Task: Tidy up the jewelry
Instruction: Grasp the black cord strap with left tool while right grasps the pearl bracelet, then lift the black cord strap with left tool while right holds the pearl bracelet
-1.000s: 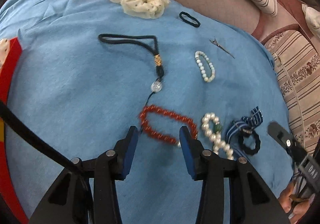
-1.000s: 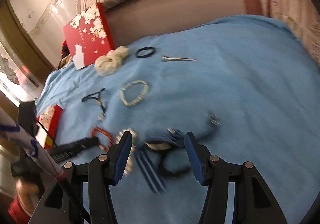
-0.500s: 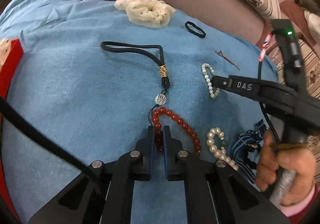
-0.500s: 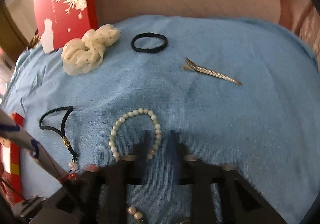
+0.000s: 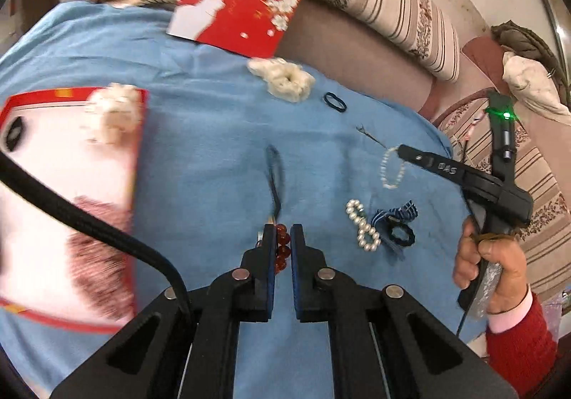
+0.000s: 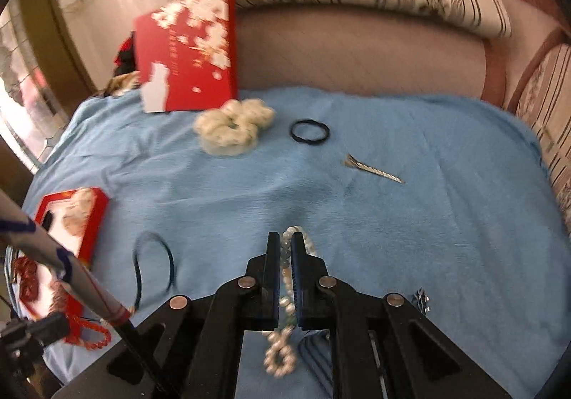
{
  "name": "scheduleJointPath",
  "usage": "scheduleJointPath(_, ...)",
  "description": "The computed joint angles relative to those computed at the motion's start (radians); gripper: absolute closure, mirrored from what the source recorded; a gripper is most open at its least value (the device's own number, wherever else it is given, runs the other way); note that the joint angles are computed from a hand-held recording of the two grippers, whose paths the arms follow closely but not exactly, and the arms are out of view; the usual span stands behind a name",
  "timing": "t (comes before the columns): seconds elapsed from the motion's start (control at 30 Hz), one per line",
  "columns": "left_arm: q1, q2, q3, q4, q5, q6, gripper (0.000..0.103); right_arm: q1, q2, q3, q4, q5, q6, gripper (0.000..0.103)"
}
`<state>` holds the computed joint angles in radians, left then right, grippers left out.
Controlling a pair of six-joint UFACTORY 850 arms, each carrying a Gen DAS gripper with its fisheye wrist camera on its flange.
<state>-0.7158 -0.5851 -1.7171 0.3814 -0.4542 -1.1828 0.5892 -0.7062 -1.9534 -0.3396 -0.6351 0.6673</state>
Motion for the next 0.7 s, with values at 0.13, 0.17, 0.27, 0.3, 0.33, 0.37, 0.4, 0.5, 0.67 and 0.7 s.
scheduleJointPath(0.13,-0.010,0.123,0.164,0.148,-0.001,-0.174,0.096,0.043,0.034,0.020,-0.024,-0.004,0.010,0.097)
scheduleJointPath(0.17,-0.011,0.140,0.188,0.166,-0.001,-0.202,0.096,0.056,0.041,0.023,-0.023,-0.004,0.005,0.097)
scheduleJointPath(0.27,-0.004,0.222,0.298,0.232,0.005,-0.306,0.096,0.095,0.042,0.014,-0.021,-0.008,-0.017,0.097)
scheduleJointPath(0.3,-0.002,0.240,0.320,0.241,0.003,-0.323,0.096,0.109,0.041,0.008,-0.019,-0.012,-0.028,0.097)
scheduleJointPath(0.33,0.002,0.261,0.345,0.243,0.005,-0.334,0.096,0.122,0.038,0.000,-0.016,-0.016,-0.038,0.097)
scheduleJointPath(0.37,0.005,0.283,0.373,0.250,0.008,-0.349,0.096,0.132,0.036,-0.003,-0.016,-0.019,-0.043,0.097)
scheduleJointPath(0.4,0.006,0.303,0.397,0.262,0.008,-0.366,0.096,0.142,0.030,-0.012,-0.016,-0.023,-0.047,0.097)
scheduleJointPath(0.5,0.007,0.337,0.437,0.248,0.029,-0.347,0.096,0.166,0.011,-0.034,-0.003,-0.035,-0.061,0.097)
scheduleJointPath(0.67,-0.017,0.347,0.429,0.216,0.081,-0.250,0.096,0.186,0.016,-0.015,0.015,-0.026,-0.063,0.097)
scheduleJointPath(0.7,-0.023,0.342,0.417,0.215,0.086,-0.240,0.096,0.189,0.021,-0.008,0.018,-0.023,-0.064,0.097)
